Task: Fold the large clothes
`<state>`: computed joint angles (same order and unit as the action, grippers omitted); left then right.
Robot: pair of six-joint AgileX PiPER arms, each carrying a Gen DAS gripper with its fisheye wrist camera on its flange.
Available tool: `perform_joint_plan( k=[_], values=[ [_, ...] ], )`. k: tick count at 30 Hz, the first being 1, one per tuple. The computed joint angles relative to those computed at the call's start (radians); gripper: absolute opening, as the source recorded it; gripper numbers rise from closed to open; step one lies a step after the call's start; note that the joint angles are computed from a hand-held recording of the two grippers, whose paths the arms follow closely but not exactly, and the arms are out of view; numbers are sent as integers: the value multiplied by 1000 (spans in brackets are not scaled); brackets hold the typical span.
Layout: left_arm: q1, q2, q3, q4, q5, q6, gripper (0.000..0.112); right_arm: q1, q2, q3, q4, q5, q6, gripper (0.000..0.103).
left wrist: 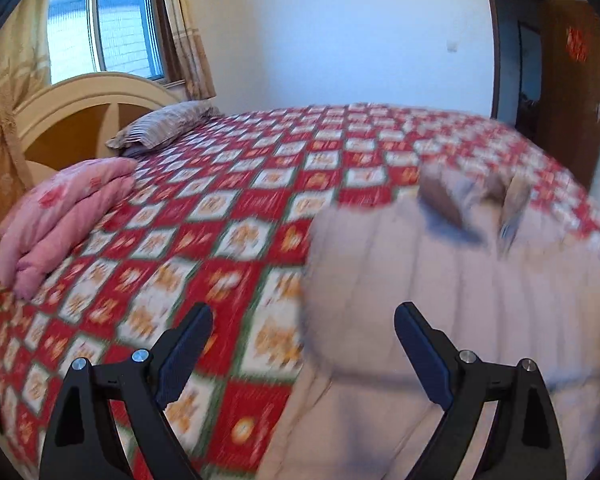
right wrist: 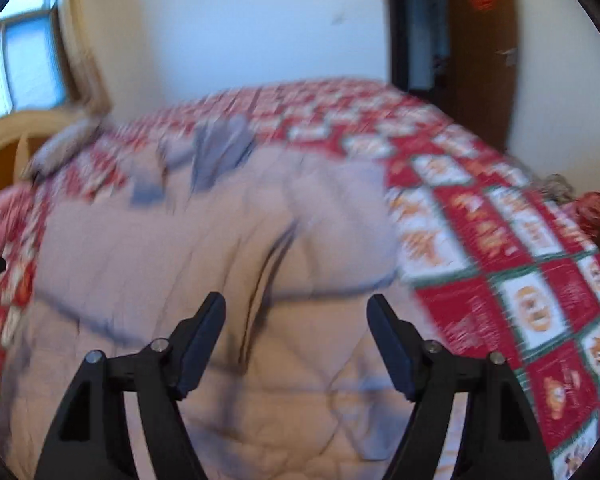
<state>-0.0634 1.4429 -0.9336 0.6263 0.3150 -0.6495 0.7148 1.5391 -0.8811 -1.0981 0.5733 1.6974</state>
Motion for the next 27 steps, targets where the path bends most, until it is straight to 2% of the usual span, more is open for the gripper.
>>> perform_joint_plan(
  k=[2,4,5,7,9,11,13,15,17,21,25,27],
  values=[
    [-4,85,-99,-48,6,19,93,2,1,-60,21,-14,-48,60],
    [-8,207,-221,-63,24,14,93,0,50,-147,91,-44,-148,60],
    [-11,261,-272,-76,42,20,93,-17,89,-196,152,-93,-218,60],
    [-18,401,-401,-83,115,4,93,-47,172,-275,245,-148,-313,60],
    [-22,517,-502,-121,182,28,93,-66,285,-375,311,-130,-396,60],
    [-28,578,-525,-115,188,13,93,-86,383,-448,388,-110,-480,57],
    [-30,602,-498,-94,146,-8,93,-101,420,-435,387,-134,-469,54],
    [-21,609,-452,-55,75,-77,97,-105,411,-367,275,-191,-356,54],
    [-3,617,-438,-104,44,-70,99,-107,412,-328,165,-222,-260,54],
    [11,632,-445,-188,30,-7,101,-97,425,-330,119,-210,-209,54],
    [-13,635,-444,-66,42,-123,101,-80,441,-345,100,-178,-187,54],
    [-10,633,-437,-58,33,-129,102,-70,452,-361,105,-154,-197,54]
  ],
)
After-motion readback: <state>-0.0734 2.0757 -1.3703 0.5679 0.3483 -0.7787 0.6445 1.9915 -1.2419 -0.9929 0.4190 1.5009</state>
